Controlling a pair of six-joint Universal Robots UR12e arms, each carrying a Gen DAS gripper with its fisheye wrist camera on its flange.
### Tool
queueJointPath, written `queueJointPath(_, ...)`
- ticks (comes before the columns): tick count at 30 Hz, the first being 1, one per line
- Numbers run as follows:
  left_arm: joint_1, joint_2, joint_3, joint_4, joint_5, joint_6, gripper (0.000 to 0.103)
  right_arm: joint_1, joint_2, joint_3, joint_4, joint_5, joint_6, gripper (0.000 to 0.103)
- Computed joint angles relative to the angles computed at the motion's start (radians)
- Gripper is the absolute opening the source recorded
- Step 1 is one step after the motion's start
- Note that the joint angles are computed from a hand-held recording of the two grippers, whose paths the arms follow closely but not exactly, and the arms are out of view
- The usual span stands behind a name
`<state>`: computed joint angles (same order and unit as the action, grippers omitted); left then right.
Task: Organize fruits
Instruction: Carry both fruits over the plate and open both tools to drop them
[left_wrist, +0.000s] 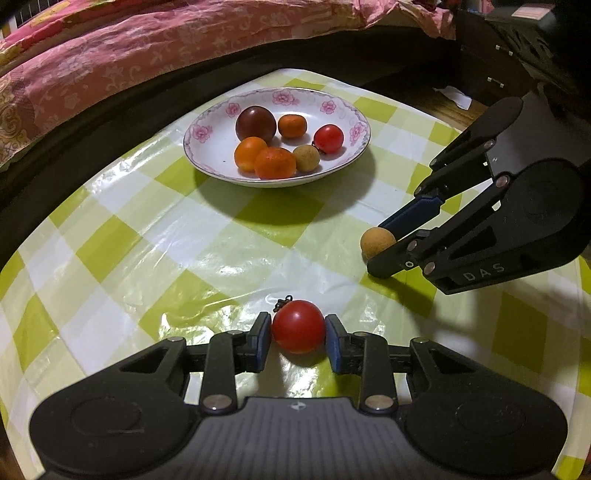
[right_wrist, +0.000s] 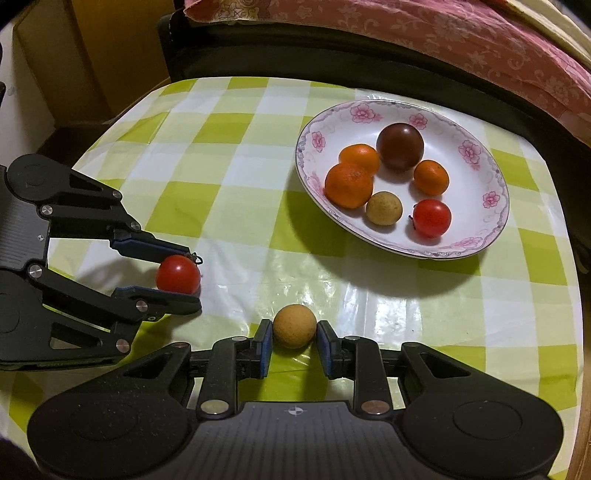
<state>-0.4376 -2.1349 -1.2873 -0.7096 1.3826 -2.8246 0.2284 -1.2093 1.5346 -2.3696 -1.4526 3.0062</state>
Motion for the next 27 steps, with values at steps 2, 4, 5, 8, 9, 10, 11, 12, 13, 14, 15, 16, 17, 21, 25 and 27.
queueJointPath(2,0.0,0.001,-0.003,0.004,0.0,-0.003,0.039,0.0,-0.001,0.003,-0.006,0.001,0.0,0.022)
queueJointPath(4,0.001,0.001,-0.003,0.004,0.0,-0.002,0.039,-0.001,-0.002,0.005,-0.007,0.001,-0.002,0.022)
queueJointPath(5,0.001,0.001,-0.003,0.004,-0.001,-0.005,0.039,-0.001,-0.002,0.004,-0.005,0.003,-0.001,0.022)
queueJointPath(8,0.0,0.002,-0.003,0.004,0.004,-0.012,0.039,-0.002,-0.002,0.003,-0.002,0.007,0.001,0.022)
queueJointPath(9,-0.001,0.002,-0.002,-0.001,0.007,-0.014,0.039,-0.002,-0.002,0.002,-0.001,0.006,0.001,0.022)
queueJointPath(10,-0.001,0.002,0.0,-0.005,0.009,-0.015,0.039,-0.001,-0.002,0.002,0.0,0.004,0.002,0.022)
queueJointPath(11,-0.002,0.002,0.001,-0.008,0.01,-0.017,0.038,-0.001,-0.002,0.001,0.002,0.003,0.004,0.022)
queueJointPath(12,-0.002,0.003,0.002,-0.011,0.009,-0.018,0.037,-0.001,-0.002,0.0,0.004,0.002,0.005,0.022)
queueJointPath(13,-0.002,0.002,0.004,-0.015,0.011,-0.021,0.037,0.0,-0.001,-0.001,0.006,0.001,0.006,0.022)
queueJointPath(14,-0.002,0.001,0.007,-0.018,0.012,-0.023,0.037,0.0,-0.001,-0.002,0.006,0.0,0.008,0.022)
queueJointPath(15,-0.003,0.0,0.01,-0.02,0.014,-0.024,0.037,0.0,-0.001,-0.002,0.006,-0.002,0.011,0.022)
queueJointPath(16,-0.004,0.0,0.011,-0.015,0.017,-0.023,0.037,0.001,-0.001,-0.002,0.007,-0.004,0.013,0.022)
queueJointPath(17,-0.004,0.0,0.012,-0.009,0.017,-0.024,0.037,0.002,-0.001,-0.003,0.006,-0.006,0.015,0.021)
queueJointPath(21,-0.006,-0.007,0.03,0.017,0.016,-0.03,0.037,0.0,-0.004,-0.001,-0.001,-0.004,0.023,0.021)
queueJointPath(25,-0.01,-0.026,0.064,0.039,0.029,-0.044,0.037,-0.004,-0.009,0.0,-0.034,-0.004,0.037,0.021)
queueJointPath(27,-0.014,-0.04,0.087,0.047,0.038,-0.054,0.037,-0.008,-0.011,-0.001,-0.053,-0.008,0.047,0.021)
